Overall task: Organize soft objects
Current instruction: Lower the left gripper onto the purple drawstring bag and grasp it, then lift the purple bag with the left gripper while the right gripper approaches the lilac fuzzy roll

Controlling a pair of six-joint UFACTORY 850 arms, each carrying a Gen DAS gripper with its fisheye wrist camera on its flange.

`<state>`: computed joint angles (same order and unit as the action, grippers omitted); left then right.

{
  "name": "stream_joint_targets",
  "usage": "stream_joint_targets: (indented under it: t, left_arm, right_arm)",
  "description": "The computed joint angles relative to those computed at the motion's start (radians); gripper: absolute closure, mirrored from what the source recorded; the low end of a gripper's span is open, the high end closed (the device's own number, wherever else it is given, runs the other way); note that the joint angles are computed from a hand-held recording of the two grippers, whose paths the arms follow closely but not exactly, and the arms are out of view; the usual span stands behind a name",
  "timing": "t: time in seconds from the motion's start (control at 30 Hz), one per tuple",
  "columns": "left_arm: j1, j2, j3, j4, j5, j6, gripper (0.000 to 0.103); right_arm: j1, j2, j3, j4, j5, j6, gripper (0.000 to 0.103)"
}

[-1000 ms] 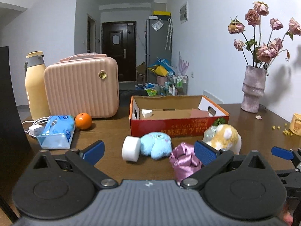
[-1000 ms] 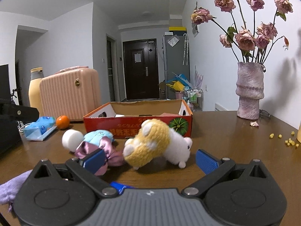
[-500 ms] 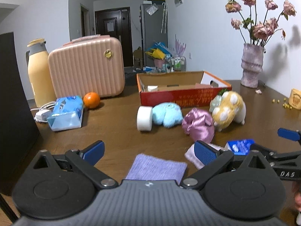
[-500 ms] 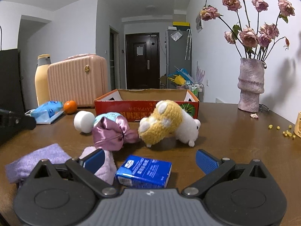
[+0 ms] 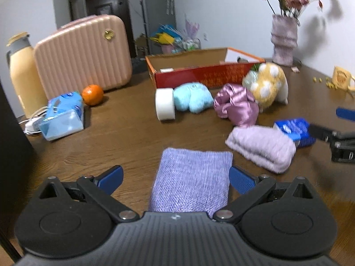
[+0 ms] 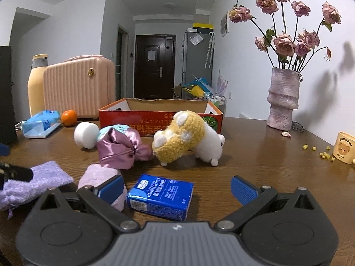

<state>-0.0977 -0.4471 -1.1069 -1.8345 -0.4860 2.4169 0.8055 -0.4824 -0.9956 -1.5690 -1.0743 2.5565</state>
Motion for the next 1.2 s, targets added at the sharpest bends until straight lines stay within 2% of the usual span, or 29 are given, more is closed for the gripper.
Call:
stream_joint_targets:
  t: [0.1, 0.23, 0.33, 0.6, 0.67, 0.7, 0.77, 0.83, 1.2]
  left_arm:
    - [-0.004, -0.037, -0.037, 0.124, 0.005, -0.085, 0.000]
    - [-0.008, -0.099, -0.099, 0.308, 0.021, -0.281, 0.000]
    - [-0.002, -0.127, -0.132, 0.381, -0.002, -0.378, 0.000]
    - [-0.005, -0.121, -0.116, 0.304, 0.000, -0.302, 0.003]
    - [-0.002, -0.117, -0.110, 0.285, -0.013, -0.282, 0.021]
    - [0.000, -0.114, -0.107, 0.276, -0.023, -0.271, 0.027]
    - [0.004, -0.108, -0.099, 0.258, -0.039, -0.250, 0.047]
    - [0.008, -0.107, -0.099, 0.256, -0.054, -0.257, 0.053]
    - [0.019, -0.081, -0.069, 0.021, -0.055, -0.122, 0.057]
  right_arm:
    - [-0.003, -0.007, -0.010, 0.016, 0.001, -0.018, 0.000]
    - [-0.005, -0.014, -0.019, 0.024, 0.004, -0.041, 0.000]
    - [-0.005, -0.016, -0.021, 0.015, 0.008, -0.048, 0.000]
    - [-0.008, -0.019, -0.027, 0.011, 0.017, -0.055, 0.000]
    - [-0.009, -0.020, -0.028, 0.009, 0.017, -0.053, 0.000]
    - [-0.009, -0.019, -0.026, 0.008, 0.018, -0.051, 0.000]
    - [-0.009, -0.018, -0.026, 0.006, 0.017, -0.050, 0.000]
    - [-0.007, -0.018, -0.025, 0.002, 0.015, -0.050, 0.000]
    - [-0.002, -0.034, -0.045, -0.048, 0.013, -0.048, 0.000]
